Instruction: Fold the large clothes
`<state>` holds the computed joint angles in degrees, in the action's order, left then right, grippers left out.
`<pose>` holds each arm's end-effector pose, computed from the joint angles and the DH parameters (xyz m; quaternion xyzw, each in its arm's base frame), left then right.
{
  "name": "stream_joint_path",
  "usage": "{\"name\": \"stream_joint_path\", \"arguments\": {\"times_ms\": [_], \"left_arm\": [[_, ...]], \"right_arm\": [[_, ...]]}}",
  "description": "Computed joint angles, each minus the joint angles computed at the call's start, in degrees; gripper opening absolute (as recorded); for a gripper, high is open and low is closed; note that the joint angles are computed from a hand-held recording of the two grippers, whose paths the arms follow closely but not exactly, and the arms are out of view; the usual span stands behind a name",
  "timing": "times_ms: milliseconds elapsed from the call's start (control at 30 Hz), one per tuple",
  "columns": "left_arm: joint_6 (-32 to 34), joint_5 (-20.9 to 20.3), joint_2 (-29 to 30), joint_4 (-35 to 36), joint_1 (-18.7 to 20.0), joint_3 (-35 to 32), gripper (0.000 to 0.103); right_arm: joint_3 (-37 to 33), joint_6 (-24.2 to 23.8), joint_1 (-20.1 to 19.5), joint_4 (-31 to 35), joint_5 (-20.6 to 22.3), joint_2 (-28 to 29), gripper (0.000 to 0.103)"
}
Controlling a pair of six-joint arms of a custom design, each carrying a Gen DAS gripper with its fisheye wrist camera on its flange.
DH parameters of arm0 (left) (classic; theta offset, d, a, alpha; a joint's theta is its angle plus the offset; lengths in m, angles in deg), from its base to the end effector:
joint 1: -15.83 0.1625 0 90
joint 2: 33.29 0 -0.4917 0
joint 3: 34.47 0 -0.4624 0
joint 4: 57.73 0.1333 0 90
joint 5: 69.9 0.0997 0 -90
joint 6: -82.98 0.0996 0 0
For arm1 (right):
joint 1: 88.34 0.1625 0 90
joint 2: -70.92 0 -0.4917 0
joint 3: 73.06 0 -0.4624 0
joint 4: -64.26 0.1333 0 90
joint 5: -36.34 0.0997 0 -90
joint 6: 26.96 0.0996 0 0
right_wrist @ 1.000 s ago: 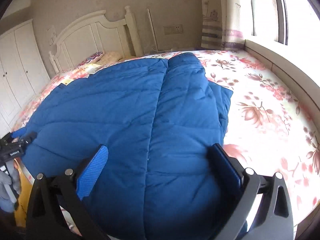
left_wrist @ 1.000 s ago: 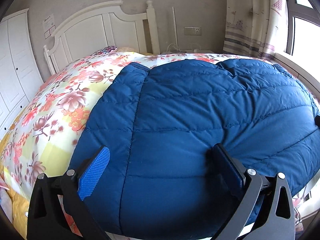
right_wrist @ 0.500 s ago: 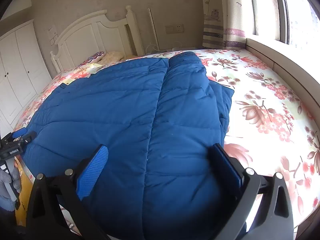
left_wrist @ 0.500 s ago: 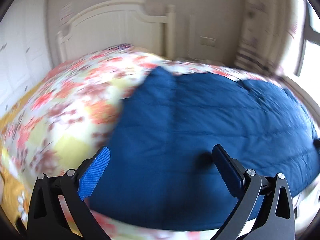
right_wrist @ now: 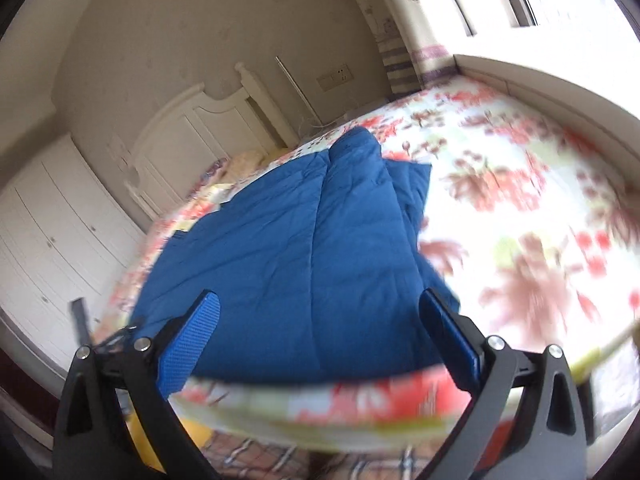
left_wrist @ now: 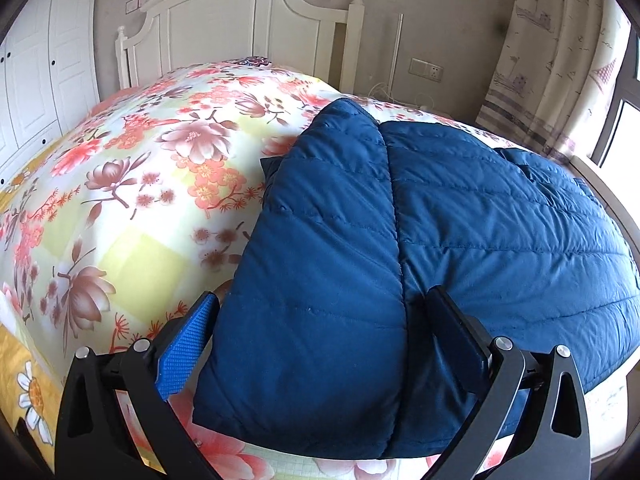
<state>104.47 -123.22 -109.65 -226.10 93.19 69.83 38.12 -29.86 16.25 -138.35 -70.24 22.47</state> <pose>0.0460 -0.6760 0.4496 0.1239 0.8603 -0.3812 0.3150 0.2716 -0.6270 0.1342 0.0763 -0.8961 0.4284 0.0876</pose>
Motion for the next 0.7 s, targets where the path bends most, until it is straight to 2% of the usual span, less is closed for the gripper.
{"name": "stream_joint_path", "arguments": {"times_ms": [100,200,267,367,433,500,533,600,700], "left_arm": [[0.45,0.5,0.09,-0.67,-0.15,0.17,0.099],[0.24,0.28,-0.02,-0.27,-0.1,0.16,0.099],[0.42,0.07,-0.03,-0.36,-0.04,0.22,0.099],[0.61,-0.52,0.02,-0.51,0.18,0.19,0.099],[1.0,-0.85,0.15,-0.73,0.34,0.19,0.099],[0.84,-1.46,0.16,-0.32,0.6,0.0,0.099],[0.76,-1.73,0.12,-0.05,0.71,-0.08,0.099],[0.88,-2.29,0.07,0.25,0.9,-0.19,0.099],[0.6,-2.42,-0.03,1.58,0.88,-0.6,0.099]], "right_arm": [[4.02,2.19,-0.38,2.43,2.2,-1.77,0.095],[4.69,2.63,-0.73,3.94,3.91,-1.18,0.095],[2.9,2.16,-0.54,4.95,1.85,0.34,0.094],[0.37,3.57,-0.88,6.79,2.0,1.86,0.094],[-1.34,4.64,-1.09,7.68,3.33,2.66,0.095],[-3.41,7.0,-1.73,5.15,4.56,4.43,0.098],[-4.91,8.53,-1.18,4.11,2.75,5.48,0.1],[-8.71,9.92,-0.22,6.87,-0.01,7.41,0.101],[-13.74,10.36,0.95,10.17,-1.5,10.36,0.101]]}}
